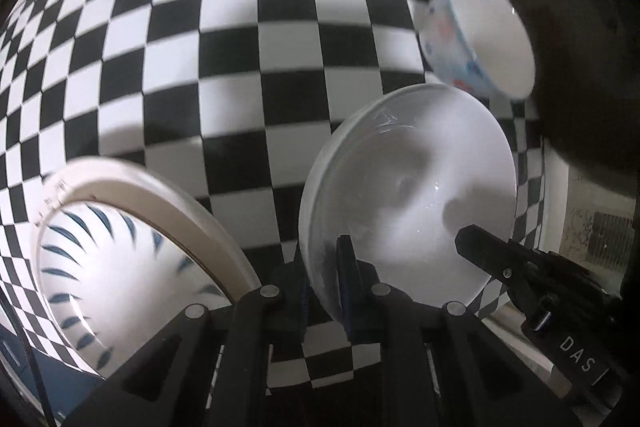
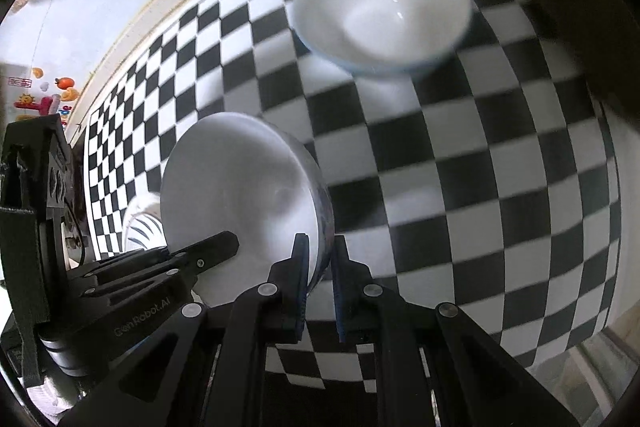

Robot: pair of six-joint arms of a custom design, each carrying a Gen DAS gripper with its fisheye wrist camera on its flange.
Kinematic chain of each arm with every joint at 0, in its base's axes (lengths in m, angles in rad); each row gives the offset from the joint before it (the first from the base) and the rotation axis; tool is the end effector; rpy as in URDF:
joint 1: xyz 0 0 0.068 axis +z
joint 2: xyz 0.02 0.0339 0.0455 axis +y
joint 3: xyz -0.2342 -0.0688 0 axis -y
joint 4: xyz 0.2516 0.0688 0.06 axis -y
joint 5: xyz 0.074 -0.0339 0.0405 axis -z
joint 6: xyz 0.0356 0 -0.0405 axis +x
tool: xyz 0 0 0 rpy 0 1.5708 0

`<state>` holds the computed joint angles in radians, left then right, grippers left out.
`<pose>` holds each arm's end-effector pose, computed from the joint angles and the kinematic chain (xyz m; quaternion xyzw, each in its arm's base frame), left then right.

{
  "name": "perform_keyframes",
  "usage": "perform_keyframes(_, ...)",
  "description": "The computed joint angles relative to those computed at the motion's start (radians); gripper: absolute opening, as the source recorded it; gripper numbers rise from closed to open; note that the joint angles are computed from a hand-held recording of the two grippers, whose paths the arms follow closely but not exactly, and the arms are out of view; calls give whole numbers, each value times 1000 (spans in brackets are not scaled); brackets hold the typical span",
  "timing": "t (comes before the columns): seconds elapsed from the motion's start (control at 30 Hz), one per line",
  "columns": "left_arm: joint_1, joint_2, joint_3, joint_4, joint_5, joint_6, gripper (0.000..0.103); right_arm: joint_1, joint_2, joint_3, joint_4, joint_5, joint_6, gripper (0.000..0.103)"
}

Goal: Organize plates and bowls

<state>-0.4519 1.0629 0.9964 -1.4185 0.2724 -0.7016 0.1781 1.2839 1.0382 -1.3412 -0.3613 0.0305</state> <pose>0.1491 -0.0830 0.2534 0.1175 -0.9828 0.1369 0.0384 0.2051 0.0497 0.2278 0.0711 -0.9811 -0.1779 0.0266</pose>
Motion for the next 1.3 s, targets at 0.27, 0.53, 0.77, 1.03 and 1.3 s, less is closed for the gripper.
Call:
perform_keyframes(0.27,-159,70,-12,75,-26,-112,11,-65,-87,-141,8,33,-64,12)
perform_keyframes(0.53,-212,69,-58,113,-18,-139,12,-119,-113,-191,-11,49,-114,12)
perform_keyframes(0.77,-258,60,-82,139,-28,-171,12,-135,-129,-208,-21,55,-128,12)
perform_keyframes(1.03,-251,51,-85,131,-29,-158,13,-127,-130,-207,-23,60,-114,12)
perform_keyframes(1.3,-287,51,-78,114,-29,-200,15,-83,-112,-201,-21,68,-85,13)
